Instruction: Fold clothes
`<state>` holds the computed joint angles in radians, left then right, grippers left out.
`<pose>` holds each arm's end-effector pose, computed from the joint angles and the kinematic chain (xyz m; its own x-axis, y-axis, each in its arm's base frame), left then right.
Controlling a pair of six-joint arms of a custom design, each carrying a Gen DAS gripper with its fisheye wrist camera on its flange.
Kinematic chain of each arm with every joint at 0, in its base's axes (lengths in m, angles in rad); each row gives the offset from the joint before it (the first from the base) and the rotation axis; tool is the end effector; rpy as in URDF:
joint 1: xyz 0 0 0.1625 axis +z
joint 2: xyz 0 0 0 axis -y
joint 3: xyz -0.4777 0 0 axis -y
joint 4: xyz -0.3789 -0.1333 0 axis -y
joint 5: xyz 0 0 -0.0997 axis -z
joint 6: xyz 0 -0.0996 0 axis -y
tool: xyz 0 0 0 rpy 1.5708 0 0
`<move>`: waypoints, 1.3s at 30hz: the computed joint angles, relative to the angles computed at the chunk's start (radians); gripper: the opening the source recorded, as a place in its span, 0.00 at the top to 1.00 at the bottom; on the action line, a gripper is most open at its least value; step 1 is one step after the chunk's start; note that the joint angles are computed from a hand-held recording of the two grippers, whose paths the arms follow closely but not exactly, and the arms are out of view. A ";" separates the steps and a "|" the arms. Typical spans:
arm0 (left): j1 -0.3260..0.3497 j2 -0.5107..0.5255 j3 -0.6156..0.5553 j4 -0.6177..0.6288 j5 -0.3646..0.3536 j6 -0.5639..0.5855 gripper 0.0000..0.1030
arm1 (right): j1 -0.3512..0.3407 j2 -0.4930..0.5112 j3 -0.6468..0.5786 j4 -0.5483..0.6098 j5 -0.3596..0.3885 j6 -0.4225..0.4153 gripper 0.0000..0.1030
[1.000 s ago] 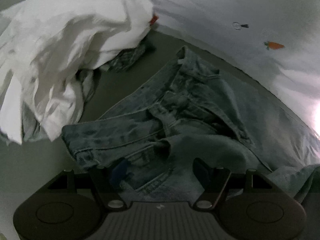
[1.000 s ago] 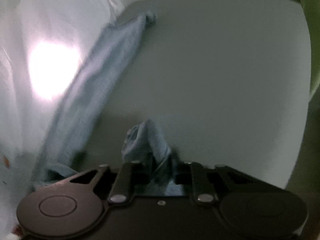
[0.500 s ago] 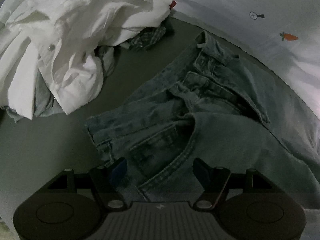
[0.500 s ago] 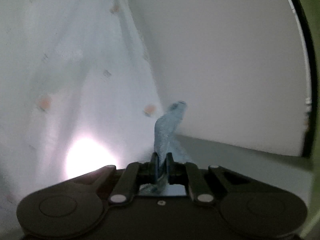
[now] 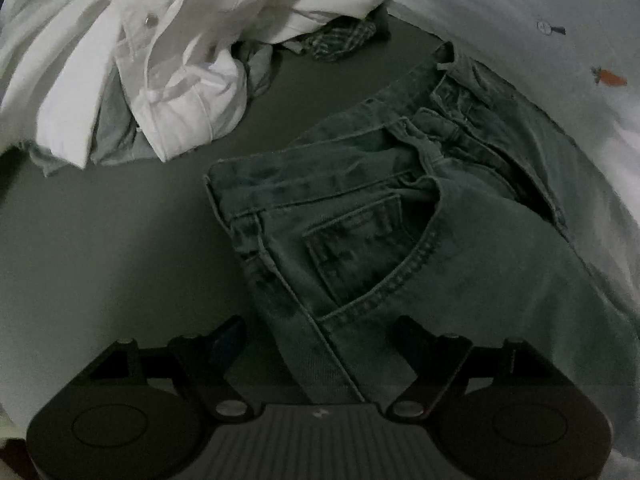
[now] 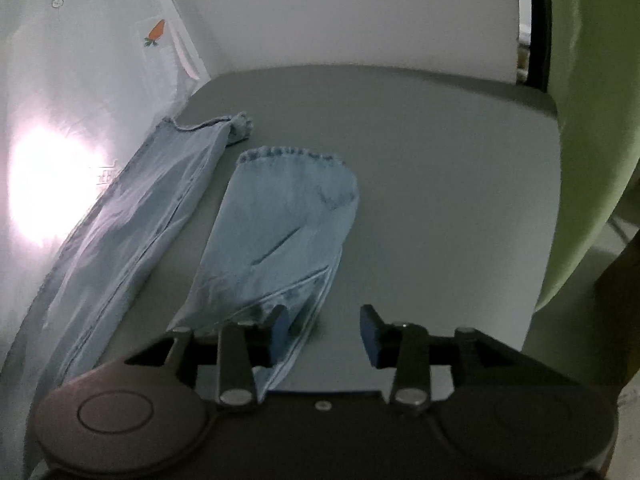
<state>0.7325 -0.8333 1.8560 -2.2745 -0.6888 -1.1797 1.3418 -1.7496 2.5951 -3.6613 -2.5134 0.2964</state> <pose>-0.3007 -0.5532 0.1013 -0.7461 -0.3452 -0.5694 0.0426 0.8286 -0.5582 -0.0063 -0.2591 0.4248 -0.3597 0.9326 -0.0290 0.1858 0.0411 -0.9817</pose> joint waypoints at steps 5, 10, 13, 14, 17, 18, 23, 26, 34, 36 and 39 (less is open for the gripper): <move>-0.037 0.017 -0.029 0.090 0.055 -0.022 0.20 | -0.065 -0.021 0.013 -0.024 0.087 -0.062 0.60; -0.094 0.040 -0.051 0.201 0.118 -0.069 0.20 | -0.187 -0.093 0.010 0.045 0.243 -0.112 0.60; -0.128 0.056 -0.059 0.241 0.127 -0.109 0.20 | -0.302 -0.155 0.013 0.089 0.408 -0.108 0.59; -0.138 0.062 -0.062 0.253 0.128 -0.123 0.20 | -0.337 -0.171 0.013 0.098 0.456 -0.107 0.57; -0.165 0.089 -0.077 0.282 0.123 -0.168 0.20 | -0.447 -0.216 0.007 0.133 0.595 -0.107 0.52; -0.173 0.101 -0.087 0.298 0.121 -0.181 0.20 | -0.491 -0.234 0.001 0.161 0.652 -0.106 0.52; -0.199 0.179 -0.163 0.386 0.118 -0.220 0.20 | -0.567 -0.248 -0.060 0.273 0.740 -0.138 0.52; -0.202 0.216 -0.201 0.383 0.110 -0.228 0.20 | -0.510 -0.201 -0.118 0.321 0.662 -0.194 0.60; -0.185 0.313 -0.353 0.498 0.126 -0.265 0.20 | -0.192 0.057 -0.264 0.082 0.278 -0.531 0.83; -0.176 0.329 -0.377 0.508 0.121 -0.259 0.20 | -0.117 0.145 -0.318 -0.037 0.249 -0.700 0.86; -0.163 0.361 -0.418 0.525 0.093 -0.214 0.20 | -0.096 0.167 -0.364 -0.008 0.399 -0.748 0.85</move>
